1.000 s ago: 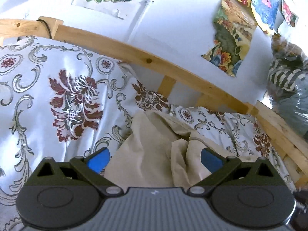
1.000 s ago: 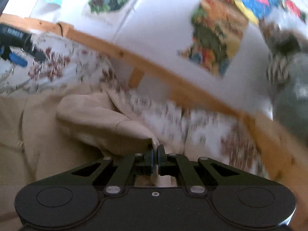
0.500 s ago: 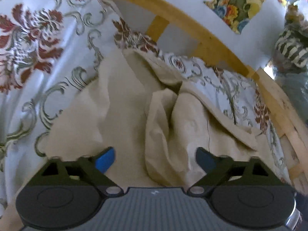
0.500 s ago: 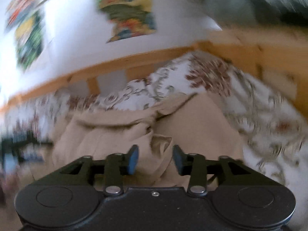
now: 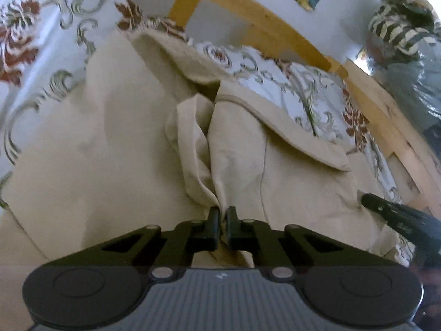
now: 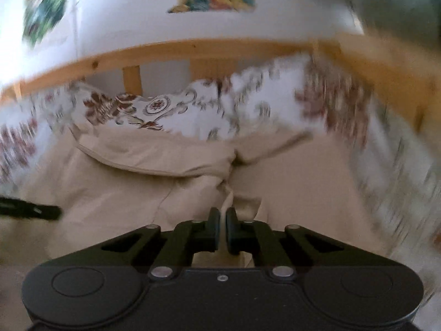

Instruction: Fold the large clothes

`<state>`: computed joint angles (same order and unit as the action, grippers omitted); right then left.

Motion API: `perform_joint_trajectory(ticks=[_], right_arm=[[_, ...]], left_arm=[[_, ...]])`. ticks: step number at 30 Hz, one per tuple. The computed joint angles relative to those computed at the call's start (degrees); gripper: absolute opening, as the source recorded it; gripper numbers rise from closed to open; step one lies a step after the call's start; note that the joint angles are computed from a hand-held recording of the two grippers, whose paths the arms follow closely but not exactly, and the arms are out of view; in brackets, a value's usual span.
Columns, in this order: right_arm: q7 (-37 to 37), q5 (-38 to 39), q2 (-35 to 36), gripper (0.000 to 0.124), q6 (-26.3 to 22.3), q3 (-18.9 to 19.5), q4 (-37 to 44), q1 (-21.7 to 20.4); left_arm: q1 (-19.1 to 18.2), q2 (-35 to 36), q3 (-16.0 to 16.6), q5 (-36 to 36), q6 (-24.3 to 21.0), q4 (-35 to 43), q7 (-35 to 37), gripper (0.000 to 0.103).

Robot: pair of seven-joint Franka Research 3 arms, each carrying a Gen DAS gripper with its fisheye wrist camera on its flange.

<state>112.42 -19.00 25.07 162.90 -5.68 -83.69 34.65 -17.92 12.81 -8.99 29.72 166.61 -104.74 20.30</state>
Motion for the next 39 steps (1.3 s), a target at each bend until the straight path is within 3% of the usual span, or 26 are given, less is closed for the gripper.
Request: perform_joint_trajectory(ticks=[2,5,6,8,10,12,13,17,19,23,25,32,35,39], right_arm=[[-0.7,-2.4,1.9,0.007,-1.6,-1.2,2.0,0.9],[2.1,-9.0,2.4,0.013,-0.9,-5.2,0.5,4.3],[4.7,-12.7,2.1,0.019,-0.3,-7.5,-0.1,6.2],[14.7,-22.1,0.5,0.035,2.2,-13.3,-2.6,10.9],[27.4,-32.5,0.1,0.053,2.9,-19.9,-3.0,16.0],[38.1,-40.7,1.1,0.062,3.8,-24.3,-1.2,18.9],[39.2,-40.9,2.4,0.067,4.5,-23.7,0.7,17.8],[29.4,-34.1,10.0,0.071,2.1,-14.6,12.7,9.9],[23.2,-29.5,14.5,0.085,-1.8,-10.7,19.7,7.0],[16.0,-25.8,21.7,0.087,-10.1,-10.4,30.1,7.0],[14.4,-23.6,23.5,0.089,-10.6,-9.8,32.2,6.2],[12.9,-19.6,22.4,0.094,-9.4,-10.1,29.6,6.2],[19.0,-23.6,14.9,0.102,-4.0,-13.4,18.5,9.3],[29.9,-35.6,3.7,0.102,4.8,-18.0,2.7,13.9]], left_arm=[[-0.3,-0.1,0.7,0.7,1.2,-0.7,-1.9,0.013],[-2.7,-2.9,4.2,8.0,1.9,-3.6,-13.1,0.047],[-3.3,-4.2,5.3,12.9,1.9,-4.5,-18.0,0.053],[-3.7,-6.0,5.7,20.4,-1.0,-4.8,-23.4,0.062],[-4.4,-6.4,5.5,29.7,-6.8,-2.5,-29.3,0.075],[-3.8,-4.1,4.3,33.1,-10.4,2.1,-27.8,0.081],[-3.4,-2.1,3.6,34.0,-12.2,5.3,-25.8,0.082],[-4.3,5.8,3.2,36.4,-18.9,16.9,-24.1,0.087],[-5.2,9.9,3.5,34.5,-23.1,22.3,-21.2,0.087],[-6.7,13.6,5.4,32.3,-24.6,25.5,-18.5,0.091],[-7.1,13.9,6.2,32.1,-24.2,25.4,-18.6,0.091],[-5.4,10.1,5.3,27.5,-20.0,20.2,-14.4,0.095],[-5.1,4.8,4.9,28.1,-18.1,14.0,-16.1,0.099],[-4.2,-2.9,2.7,32.1,-17.6,5.3,-18.2,0.102]])
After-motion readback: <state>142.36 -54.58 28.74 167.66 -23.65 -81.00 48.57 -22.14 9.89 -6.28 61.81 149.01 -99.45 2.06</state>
